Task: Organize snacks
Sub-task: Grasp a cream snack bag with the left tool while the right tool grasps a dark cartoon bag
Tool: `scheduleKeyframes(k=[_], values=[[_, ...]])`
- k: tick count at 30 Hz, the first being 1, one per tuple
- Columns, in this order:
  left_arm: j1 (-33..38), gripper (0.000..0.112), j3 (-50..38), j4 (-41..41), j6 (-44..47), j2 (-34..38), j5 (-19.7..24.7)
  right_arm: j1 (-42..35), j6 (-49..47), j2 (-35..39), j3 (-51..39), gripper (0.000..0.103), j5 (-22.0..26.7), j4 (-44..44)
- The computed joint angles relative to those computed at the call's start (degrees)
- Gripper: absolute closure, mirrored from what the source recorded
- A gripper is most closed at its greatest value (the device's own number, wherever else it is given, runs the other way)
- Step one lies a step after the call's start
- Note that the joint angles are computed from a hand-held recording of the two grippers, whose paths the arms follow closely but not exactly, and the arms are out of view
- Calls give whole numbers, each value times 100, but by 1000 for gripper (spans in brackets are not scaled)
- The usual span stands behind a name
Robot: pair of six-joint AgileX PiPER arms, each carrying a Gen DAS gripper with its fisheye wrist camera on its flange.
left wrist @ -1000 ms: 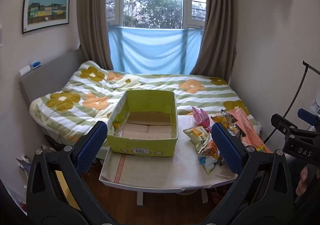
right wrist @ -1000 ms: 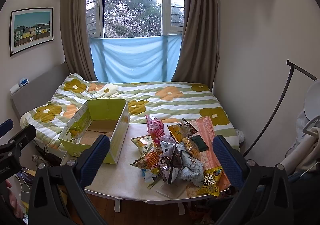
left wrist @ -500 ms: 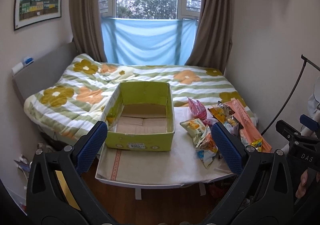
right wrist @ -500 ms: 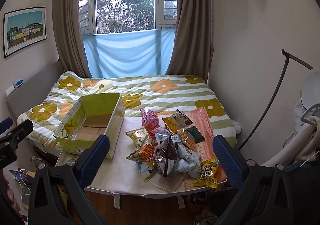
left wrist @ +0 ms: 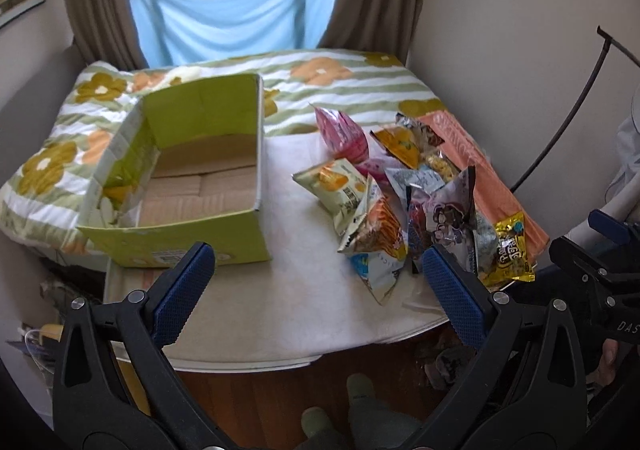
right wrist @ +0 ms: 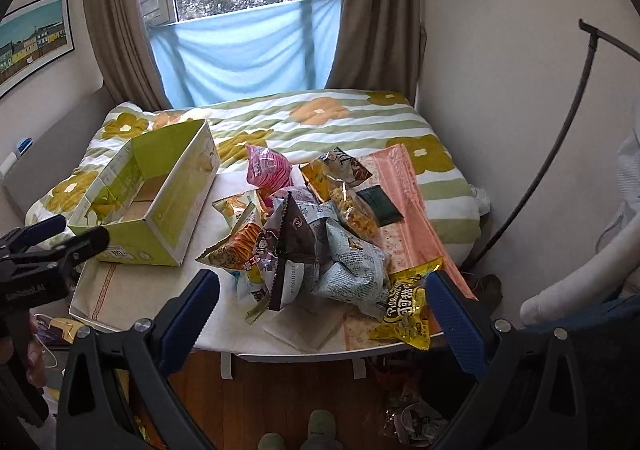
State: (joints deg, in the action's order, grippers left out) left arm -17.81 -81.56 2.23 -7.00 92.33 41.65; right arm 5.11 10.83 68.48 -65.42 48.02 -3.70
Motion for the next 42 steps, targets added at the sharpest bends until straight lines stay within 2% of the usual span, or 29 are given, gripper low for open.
scheduleKeyframes(k=[3,7,12,17,20,22,24,27,29,31,35,39,42], values=[[-63,10,-427,-335,65,725,61,-323,-1135,482,19,1,-330,777],[-85,10,-1237,-541,52,1740,443,-492,-2410,1183,1,1,-569,1591],[-112,10,-2115,-707,-46,2759,765,-299,-3260,1893,-1,1,-924,1644],[-100,10,-2636,-982,-65,3355,1079,-271,-3833,2369,-158,1,-1176,1696],[-87,10,-2805,-1140,-90,3554,1169,-290,-3955,2612,-343,5,-1114,1645],[-47,11,-2785,-1326,-42,3579,1148,-337,-4126,2769,-472,12,-1051,1693],[-25,14,-2825,-1486,10,3649,1143,-328,-4193,2869,-583,16,-970,1688],[63,28,-2795,-1911,310,3682,1120,-316,-4255,2957,-649,18,-984,1687],[52,44,-2864,-1980,343,3745,1158,-341,-4322,3015,-696,21,-990,1738],[-40,45,-3008,-1832,257,3840,1151,-362,-4350,3059,-745,26,-980,1751],[-96,49,-2922,-1783,230,3768,1048,-397,-4401,3136,-834,27,-957,1842],[-87,50,-2626,-1696,262,3572,925,-410,-4427,3091,-769,30,-972,1915],[-39,50,-2392,-1671,281,3418,857,-443,-4499,3071,-756,36,-966,2015]])
